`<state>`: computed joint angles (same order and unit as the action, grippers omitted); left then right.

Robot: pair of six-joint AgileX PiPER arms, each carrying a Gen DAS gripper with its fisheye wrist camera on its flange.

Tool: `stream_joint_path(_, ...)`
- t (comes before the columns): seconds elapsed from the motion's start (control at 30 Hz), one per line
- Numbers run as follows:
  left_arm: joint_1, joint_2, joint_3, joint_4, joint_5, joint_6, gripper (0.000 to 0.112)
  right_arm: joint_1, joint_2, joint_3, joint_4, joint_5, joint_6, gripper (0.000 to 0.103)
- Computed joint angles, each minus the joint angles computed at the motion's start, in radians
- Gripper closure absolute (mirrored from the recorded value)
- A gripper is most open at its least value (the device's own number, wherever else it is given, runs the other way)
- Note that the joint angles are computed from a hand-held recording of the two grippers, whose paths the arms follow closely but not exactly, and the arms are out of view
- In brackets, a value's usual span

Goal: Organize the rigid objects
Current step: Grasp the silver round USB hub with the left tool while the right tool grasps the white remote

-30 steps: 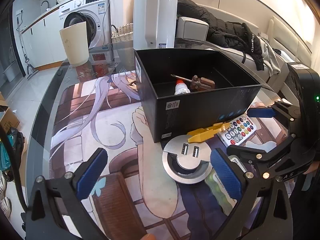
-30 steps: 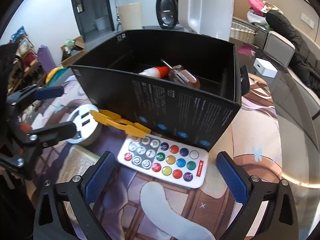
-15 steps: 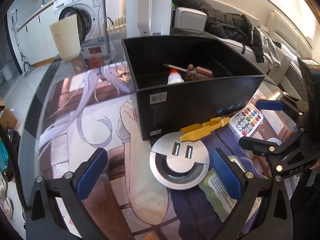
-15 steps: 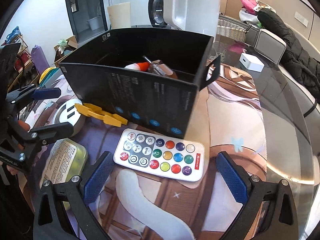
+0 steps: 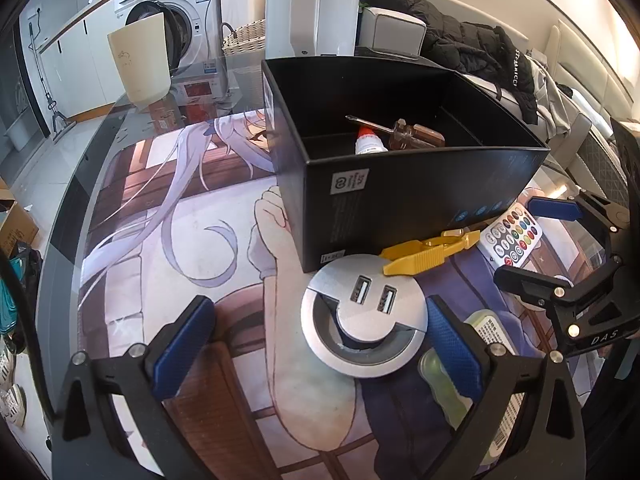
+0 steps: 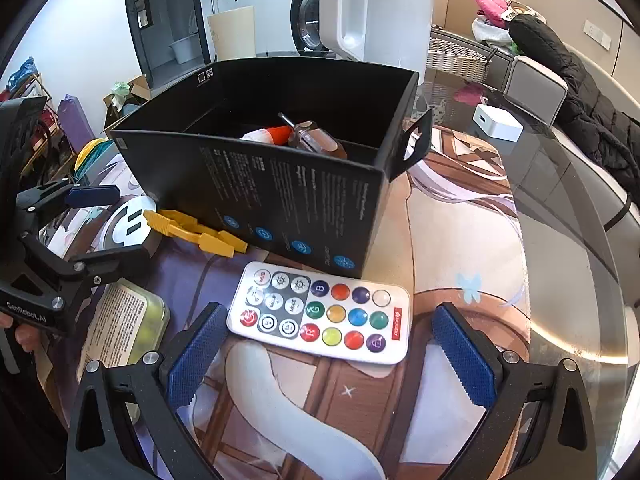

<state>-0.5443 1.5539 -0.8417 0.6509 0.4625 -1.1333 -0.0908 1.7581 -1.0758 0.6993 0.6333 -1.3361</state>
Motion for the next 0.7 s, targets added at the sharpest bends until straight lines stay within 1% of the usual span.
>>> stream_joint_path(0.03,-0.006,0.001,-0.003,0.014,0.008,-0.01,0.016,0.001,-0.001,0.0,-0.002,-0.002,0.004,0.001)
stream_joint_path(0.1,-0.037,-0.001,0.0,0.083,0.035,-0.052,0.036,0.001,-0.004,0.003,0.0,-0.002,0.005,0.001)
stream_joint_path(0.13,-0.034,-0.011,0.01,0.086,0.012,-0.046,0.042,-0.002,-0.006,0.004,0.005,0.001,-0.003,0.001)
stream_joint_path(0.17,-0.039,-0.017,0.014,0.092,0.006,-0.041,0.055,-0.007,-0.009,0.007,0.018,0.006,-0.021,0.006)
stream_joint_path(0.2,-0.049,-0.019,0.013,0.101,0.015,-0.043,0.055,-0.012,-0.014,0.011,0.032,0.012,-0.042,0.012)
stream_joint_path(0.27,-0.051,-0.026,0.022,0.095,0.001,-0.036,0.055,-0.015,-0.017,0.012,0.03,0.019,-0.046,0.013)
stream_joint_path(0.43,-0.072,-0.053,0.038,0.123,0.019,-0.083,0.056,-0.029,-0.03,0.036,0.065,0.025,-0.106,0.013)
stream_joint_path(0.53,-0.093,-0.099,0.065,0.191,0.032,-0.175,0.055,-0.041,-0.039,0.045,0.091,0.028,-0.144,0.013)
stream_joint_path(0.7,-0.119,-0.173,0.102,0.312,0.057,-0.328,0.055,-0.089,-0.086,0.07,0.182,0.071,-0.242,0.013)
